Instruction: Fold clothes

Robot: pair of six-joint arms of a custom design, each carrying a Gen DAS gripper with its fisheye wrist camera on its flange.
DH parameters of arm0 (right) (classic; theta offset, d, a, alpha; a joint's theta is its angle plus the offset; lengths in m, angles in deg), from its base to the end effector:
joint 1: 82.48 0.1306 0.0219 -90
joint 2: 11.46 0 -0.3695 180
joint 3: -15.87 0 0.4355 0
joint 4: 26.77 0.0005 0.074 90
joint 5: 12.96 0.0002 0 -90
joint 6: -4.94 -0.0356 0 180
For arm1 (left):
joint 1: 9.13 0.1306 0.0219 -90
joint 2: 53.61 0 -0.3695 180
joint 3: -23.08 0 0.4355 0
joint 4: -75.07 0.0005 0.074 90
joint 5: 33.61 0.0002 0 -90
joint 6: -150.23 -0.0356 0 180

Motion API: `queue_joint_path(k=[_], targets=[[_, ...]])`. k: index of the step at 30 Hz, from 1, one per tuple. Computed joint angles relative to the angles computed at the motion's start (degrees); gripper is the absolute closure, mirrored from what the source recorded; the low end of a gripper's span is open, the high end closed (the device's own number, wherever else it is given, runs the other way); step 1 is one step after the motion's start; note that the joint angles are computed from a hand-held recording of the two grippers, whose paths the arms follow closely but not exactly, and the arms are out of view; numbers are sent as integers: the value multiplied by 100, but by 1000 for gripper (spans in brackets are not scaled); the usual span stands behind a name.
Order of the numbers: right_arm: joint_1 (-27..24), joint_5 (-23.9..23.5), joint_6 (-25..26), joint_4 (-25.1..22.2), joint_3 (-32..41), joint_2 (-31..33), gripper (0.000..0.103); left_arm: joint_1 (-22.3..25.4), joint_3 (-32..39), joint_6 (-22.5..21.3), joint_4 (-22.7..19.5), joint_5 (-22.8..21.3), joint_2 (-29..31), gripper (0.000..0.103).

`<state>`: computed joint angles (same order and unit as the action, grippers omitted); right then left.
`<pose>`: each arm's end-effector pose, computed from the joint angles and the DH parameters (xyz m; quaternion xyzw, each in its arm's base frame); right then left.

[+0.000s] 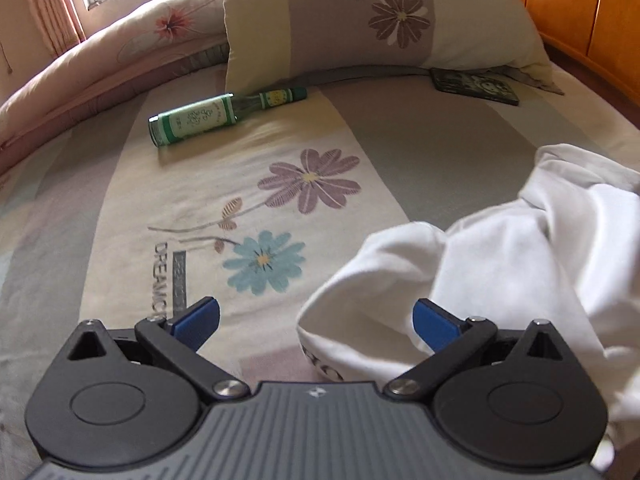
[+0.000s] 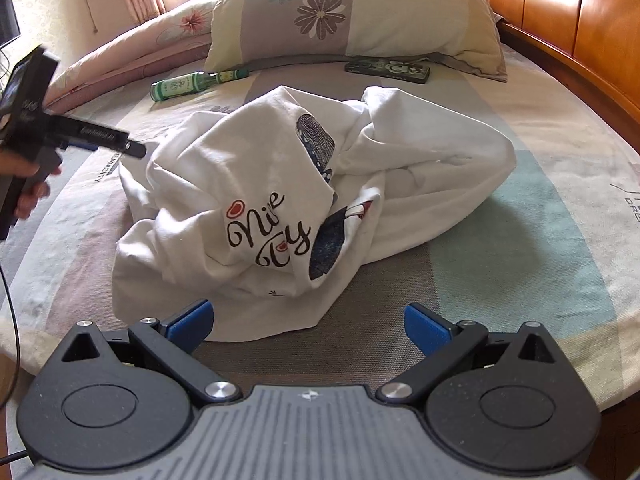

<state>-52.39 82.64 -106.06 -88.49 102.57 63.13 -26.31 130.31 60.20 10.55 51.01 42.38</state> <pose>0.3656 0.2073 0.4947 -0.0575 0.9358 0.1073 0.3309 0.5291 -0.1606 0.4951 0.1272 0.9396 -0.0029 0.3178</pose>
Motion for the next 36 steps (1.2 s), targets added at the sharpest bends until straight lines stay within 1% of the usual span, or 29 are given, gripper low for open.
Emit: queue_joint_path(k=[2, 5, 7, 9, 12, 13, 15, 18, 19, 20, 21, 23, 24, 26, 28, 29, 30, 31, 32, 33, 34, 36], targets=[[33, -52, 9, 10, 16, 17, 0, 1, -358, 57, -41, 341, -341, 1], [114, -96, 20, 21, 37, 53, 0, 9, -825, 14, -111, 922, -771, 1], [170, -130, 19, 31, 43, 72, 0, -7, -1104, 115, -71, 1261, -971, 1], [232, -141, 18, 33, 51, 84, 0, -30, -1311, 227, 1, 1486, -1053, 1], [325, -93, 40, 11, 61, 53, 0, -82, -1565, 427, 58, 1512, -1070, 1], [338, -72, 46, 11, 51, 21, 0, -72, -1641, 480, 86, 1585, -1078, 1], [347, -31, 36, 7, 29, -41, 0, -59, -1864, 494, 344, 1595, -1192, 1], [306, 16, -68, -27, -26, -101, 0, -29, -2102, 334, 614, 1630, -1354, 1], [290, 7, -106, -33, -48, -113, 0, -25, -2190, 209, 709, 1610, -1413, 1], [272, -9, -145, -35, -70, -122, 0, -46, -2283, 21, 797, 1506, -1479, 1], [267, -27, -161, -37, -89, -125, 0, -85, -2314, -75, 796, 1373, -1509, 1], [265, -63, -178, -39, -123, -128, 0, -173, -2353, -217, 763, 1098, -1555, 1], [272, -71, -180, -38, -140, -135, 0, -221, -2356, -181, 743, 978, -1574, 1], [280, -86, -178, -30, -171, -154, 0, -247, -2425, 20, 837, 1003, -1675, 5], [269, -97, -183, -15, -192, -172, 0, -213, -2559, 108, 1101, 1336, -1835, 12], [260, -92, -193, -8, -200, -177, 0, -195, -2628, 155, 1245, 1515, -1916, 14], [249, -89, -210, 1, -207, -179, 0, -209, -2667, 149, 1353, 1602, -1956, 21], [234, -94, -234, 5, -211, -178, 0, -231, -2699, 132, 1455, 1669, -1986, 32], [222, -100, -261, 7, -214, -176, 0, -245, -2717, 154, 1532, 1761, -1992, 39], [215, -107, -280, 8, -217, -173, 0, -249, -2725, 206, 1577, 1860, -1985, 52], [208, -113, -296, 10, -220, -171, 0, -256, -2732, 278, 1619, 1979, -1965, 62], [201, -116, -308, 9, -228, -174, 0, -284, -2789, 357, 1756, 2063, -1939, 66]])
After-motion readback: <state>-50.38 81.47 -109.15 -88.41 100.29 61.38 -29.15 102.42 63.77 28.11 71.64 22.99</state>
